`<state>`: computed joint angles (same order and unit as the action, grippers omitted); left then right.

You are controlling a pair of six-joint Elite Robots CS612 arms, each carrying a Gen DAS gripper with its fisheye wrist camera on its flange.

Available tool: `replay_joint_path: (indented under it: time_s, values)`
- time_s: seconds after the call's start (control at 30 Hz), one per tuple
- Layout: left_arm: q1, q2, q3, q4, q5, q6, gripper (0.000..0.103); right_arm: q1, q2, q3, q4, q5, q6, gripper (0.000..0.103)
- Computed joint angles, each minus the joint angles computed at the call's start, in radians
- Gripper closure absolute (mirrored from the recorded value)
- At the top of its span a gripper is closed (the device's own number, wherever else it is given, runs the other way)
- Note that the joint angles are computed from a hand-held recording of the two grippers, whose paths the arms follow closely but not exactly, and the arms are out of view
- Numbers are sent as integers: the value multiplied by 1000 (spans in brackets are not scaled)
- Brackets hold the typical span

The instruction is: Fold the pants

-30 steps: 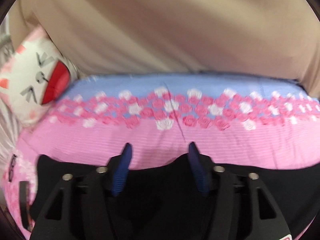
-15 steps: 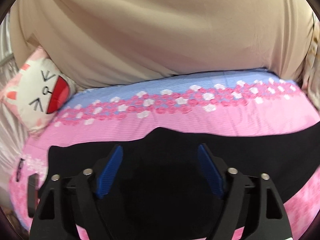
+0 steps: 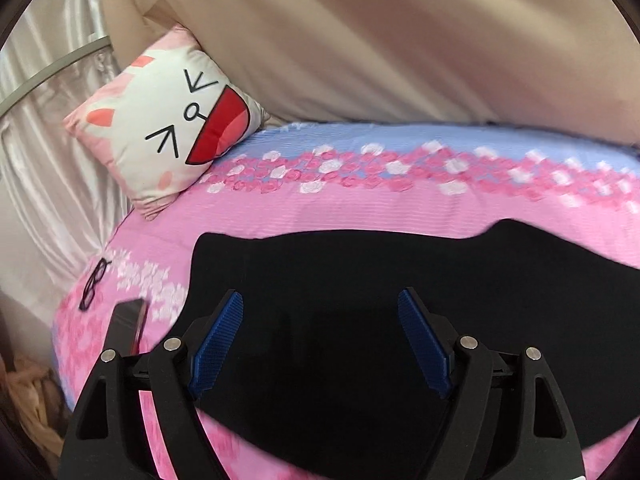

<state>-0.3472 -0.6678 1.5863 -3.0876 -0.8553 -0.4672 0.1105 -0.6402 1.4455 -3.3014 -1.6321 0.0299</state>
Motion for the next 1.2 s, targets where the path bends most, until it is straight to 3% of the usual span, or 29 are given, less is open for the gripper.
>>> replay_joint_path:
  time_s: [0.1,0.17,0.27,0.33,0.37,0.47,0.57,0.67,0.8,0.87,0.97,1.07,1.1,1.2]
  values:
    - [40,60,-109,208,17,-57,23,32,34,-66,59,22,-47,84]
    - [70,88,-138,192,-10,-54,15,45,52,-96,101,-31,-56,84]
    - [91,81,-147,182,-49,-41,15,42,49,-82,112,-94,-1,84]
    - [85,80,-160,195,45,-35,21,36,33,-50,98,-142,34,83]
    - [78,73,-154,177,90,-26,23,32,28,-39,95,-159,46,83]
    - [51,34,-96,-44,60,78,21,10,13,-10,122,-218,106,79]
    - [6,12,-57,-219,-8,192,18,-11,14,-7,157,-229,136,49]
    - [-49,9,-39,-323,-100,285,15,-27,20,-8,150,-168,126,50]
    - [-101,29,-59,-307,-237,311,15,-25,63,-77,156,-145,23,51]
    - [-123,42,-78,-288,-263,312,15,-26,85,-118,165,-130,4,51]
    - [-154,62,-114,-236,-278,323,15,-45,123,-202,260,-32,-16,98]
    - [-171,72,-135,-192,-281,320,15,-44,129,-214,210,-55,-51,98]
    - [-175,75,-140,-178,-282,317,15,-53,128,-211,192,-34,-40,96]
    - [-187,78,-147,-135,-272,300,15,-70,133,-223,300,-27,-14,93]
